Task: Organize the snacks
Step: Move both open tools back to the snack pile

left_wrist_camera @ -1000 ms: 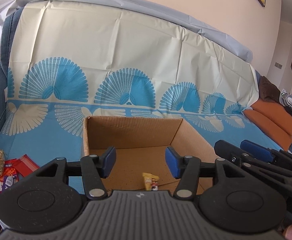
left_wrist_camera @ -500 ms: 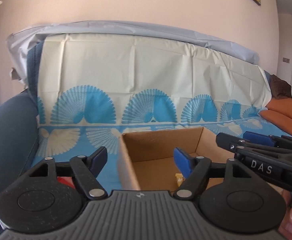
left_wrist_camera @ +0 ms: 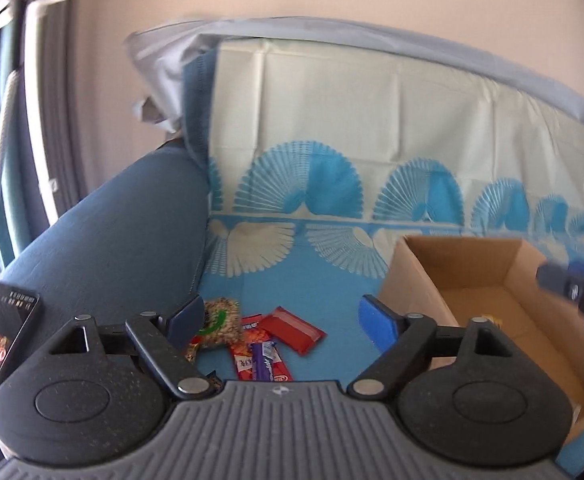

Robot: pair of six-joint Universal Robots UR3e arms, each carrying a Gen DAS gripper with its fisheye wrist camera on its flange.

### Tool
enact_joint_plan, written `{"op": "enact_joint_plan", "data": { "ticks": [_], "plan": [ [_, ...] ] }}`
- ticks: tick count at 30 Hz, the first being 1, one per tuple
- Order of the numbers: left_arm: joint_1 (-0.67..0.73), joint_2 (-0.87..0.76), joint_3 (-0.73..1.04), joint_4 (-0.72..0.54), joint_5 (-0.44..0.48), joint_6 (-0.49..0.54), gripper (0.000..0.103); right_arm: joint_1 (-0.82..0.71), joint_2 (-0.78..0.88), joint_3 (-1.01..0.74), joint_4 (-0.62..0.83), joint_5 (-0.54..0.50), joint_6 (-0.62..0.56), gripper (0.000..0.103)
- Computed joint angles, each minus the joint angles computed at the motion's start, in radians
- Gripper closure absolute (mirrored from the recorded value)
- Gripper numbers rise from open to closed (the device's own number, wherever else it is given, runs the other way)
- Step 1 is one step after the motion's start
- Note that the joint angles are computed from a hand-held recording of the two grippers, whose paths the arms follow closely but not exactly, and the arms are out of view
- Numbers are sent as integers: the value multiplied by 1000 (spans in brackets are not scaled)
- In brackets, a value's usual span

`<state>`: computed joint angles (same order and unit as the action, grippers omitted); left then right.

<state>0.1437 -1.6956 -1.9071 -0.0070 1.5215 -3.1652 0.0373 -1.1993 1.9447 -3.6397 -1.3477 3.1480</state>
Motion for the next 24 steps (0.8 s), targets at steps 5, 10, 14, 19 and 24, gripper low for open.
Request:
{"op": "enact_joint_plan", "data": {
  "ticks": [5,10,14,19,24],
  "plan": [
    [54,27,8,-90,-76,-38,67,75,41,-41,17,19,-20,48],
    [103,28,20,-140,-135,-73,84,121,89,-99,69,85,-23,76],
    [152,31,35,-200,-160,-128,84,164,137,-161,118,94,-33,77],
    [215,25,71,-326,-193,-194,84,205,213,-273,217,91,-22,76],
    [246,-5,116,-429,-222,-209,83,238,308,-433,352,79,18,75]
  ]
}}
